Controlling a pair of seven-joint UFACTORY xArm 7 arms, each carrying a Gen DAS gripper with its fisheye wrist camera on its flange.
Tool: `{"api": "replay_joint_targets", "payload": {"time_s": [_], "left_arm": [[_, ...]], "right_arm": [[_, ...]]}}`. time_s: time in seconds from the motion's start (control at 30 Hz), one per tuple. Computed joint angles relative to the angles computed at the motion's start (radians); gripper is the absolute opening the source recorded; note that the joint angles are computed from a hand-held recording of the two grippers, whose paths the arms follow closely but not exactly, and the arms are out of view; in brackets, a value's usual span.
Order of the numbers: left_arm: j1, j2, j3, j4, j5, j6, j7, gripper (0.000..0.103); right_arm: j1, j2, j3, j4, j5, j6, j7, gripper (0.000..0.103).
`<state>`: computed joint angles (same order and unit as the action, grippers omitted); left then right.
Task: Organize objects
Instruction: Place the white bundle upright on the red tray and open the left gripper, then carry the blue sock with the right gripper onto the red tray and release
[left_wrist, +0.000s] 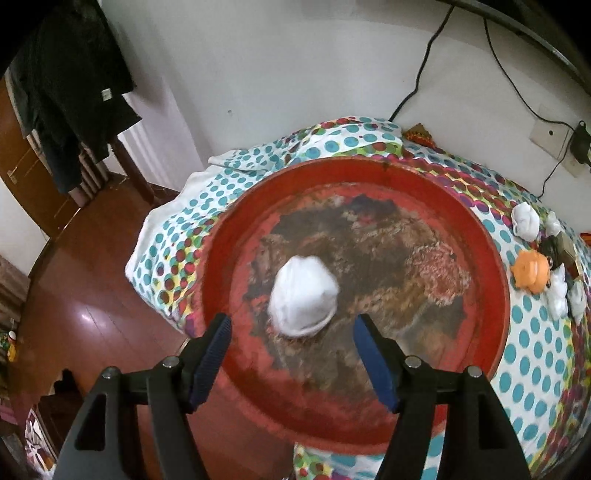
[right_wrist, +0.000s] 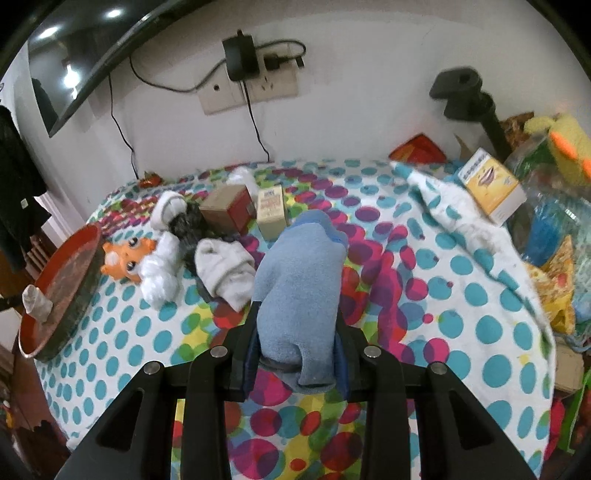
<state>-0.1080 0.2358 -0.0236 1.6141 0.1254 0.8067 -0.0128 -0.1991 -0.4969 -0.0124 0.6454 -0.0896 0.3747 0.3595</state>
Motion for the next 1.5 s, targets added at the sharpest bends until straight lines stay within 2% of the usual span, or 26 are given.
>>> {"api": "replay_joint_targets", "payload": {"time_s": [0.2,0.4,0.47,0.57,0.67,0.77,0.93,1.03,1.17,1.33,1.5], "left_arm": [[0.021,-0.088,0.016,-0.139,0.037,-0.063,-0.017,0.070],[0.042,-0.156,0.025,-0.276,0.113,-0.170,-0.052,0.070],[0.055,-0.168,0.022,-0.303,0.092,-0.184,-0.024,0.070],[0.075,-0.176,0.018,-0.326,0.008,-0.191,0.058,0.070],[0.083,-0.186,0.025,-0.354,0.041,-0.221,0.043,0.070],[0.089,-0.186,0.030,-0.359,0.077,-0.229,0.012,0.070],[0.101,-0.190,0.036,-0.373,0.115,-0.257,-0.005,0.070],[0.103,-0.188,0.041,-0.380,0.184,-0.264,-0.041,0.070],[0.118,-0.178,0.041,-0.366,0.105,-0.241,0.009,0.070],[0.124,-0.172,0.048,-0.360,0.120,-0.229,-0.012,0.070],[0.134,-0.160,0.049,-0.345,0.070,-0.200,0.004,0.070]], "right_arm": [[0.060,0.025,0.025,0.061,0.026,0.023,-0.002,0.031],[0.155,0.152,0.081,0.203,0.022,0.022,-0.002,0.031],[0.207,0.217,0.082,0.269,0.046,0.021,-0.028,0.031],[0.260,0.327,0.100,0.381,0.047,0.028,-0.049,0.031],[0.305,0.441,0.119,0.500,0.018,0.047,-0.059,0.031],[0.349,0.553,0.123,0.617,-0.038,0.084,-0.045,0.031],[0.414,0.708,0.104,0.791,-0.069,0.150,-0.024,0.031],[0.443,0.791,0.085,0.891,-0.086,0.209,-0.018,0.031],[0.471,0.879,0.063,1.009,-0.101,0.269,-0.015,0.031],[0.489,0.970,0.046,1.144,-0.109,0.352,-0.032,0.033],[0.500,1.030,0.037,1.229,-0.109,0.399,-0.050,0.033]]}}
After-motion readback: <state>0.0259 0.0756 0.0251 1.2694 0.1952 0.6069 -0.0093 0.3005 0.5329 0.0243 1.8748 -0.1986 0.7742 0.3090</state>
